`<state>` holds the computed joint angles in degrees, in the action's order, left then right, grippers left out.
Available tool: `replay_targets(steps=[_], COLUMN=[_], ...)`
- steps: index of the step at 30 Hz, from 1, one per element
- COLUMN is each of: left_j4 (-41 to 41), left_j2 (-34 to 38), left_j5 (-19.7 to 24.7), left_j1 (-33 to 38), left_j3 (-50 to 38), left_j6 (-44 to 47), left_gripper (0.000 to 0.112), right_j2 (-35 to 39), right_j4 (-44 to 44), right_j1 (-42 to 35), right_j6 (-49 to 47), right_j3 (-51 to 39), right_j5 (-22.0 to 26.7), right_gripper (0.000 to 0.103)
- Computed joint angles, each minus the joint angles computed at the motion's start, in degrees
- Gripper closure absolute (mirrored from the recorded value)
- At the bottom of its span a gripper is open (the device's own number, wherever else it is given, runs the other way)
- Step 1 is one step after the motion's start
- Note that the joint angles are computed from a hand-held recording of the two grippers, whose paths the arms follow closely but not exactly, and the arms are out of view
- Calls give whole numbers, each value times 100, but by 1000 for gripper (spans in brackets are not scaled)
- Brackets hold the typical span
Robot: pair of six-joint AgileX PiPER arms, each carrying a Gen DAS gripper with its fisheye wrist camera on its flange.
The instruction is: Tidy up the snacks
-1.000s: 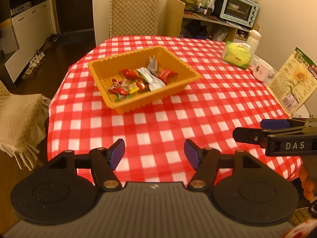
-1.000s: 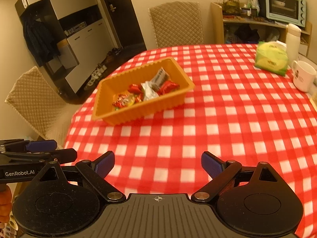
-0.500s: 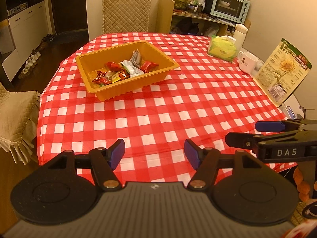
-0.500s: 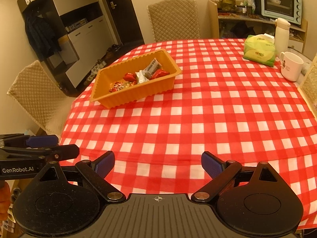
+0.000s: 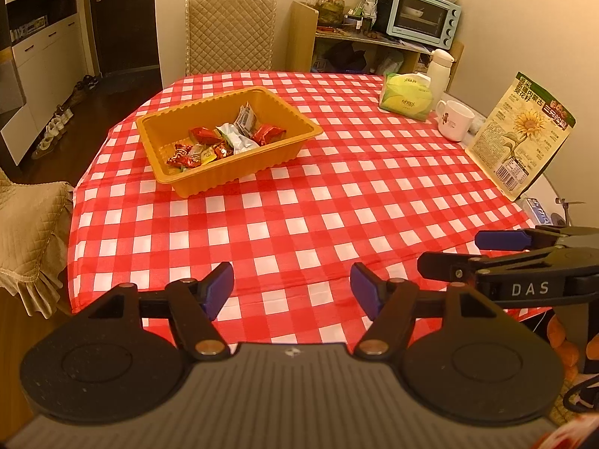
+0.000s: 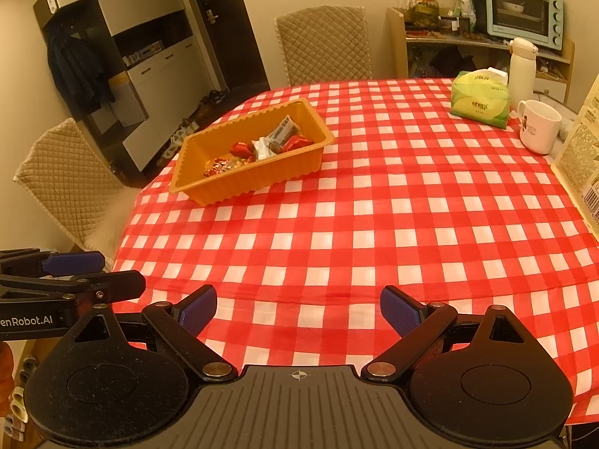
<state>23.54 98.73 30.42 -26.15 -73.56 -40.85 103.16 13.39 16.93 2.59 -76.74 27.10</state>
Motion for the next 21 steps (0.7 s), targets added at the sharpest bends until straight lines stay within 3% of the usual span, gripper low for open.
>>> replay_targets(steps=[21], left_j4=[86], left_j2=[-28], left_j5=[24], left_j1=[-3], left_j3=[-15], left_j6=[-60], left_gripper=[46], right_j2=[-18], right_j4=[82], right_j1=[-44], right_j6=[-107], right_j3=[-46], right_j5=[28], right_gripper=[10])
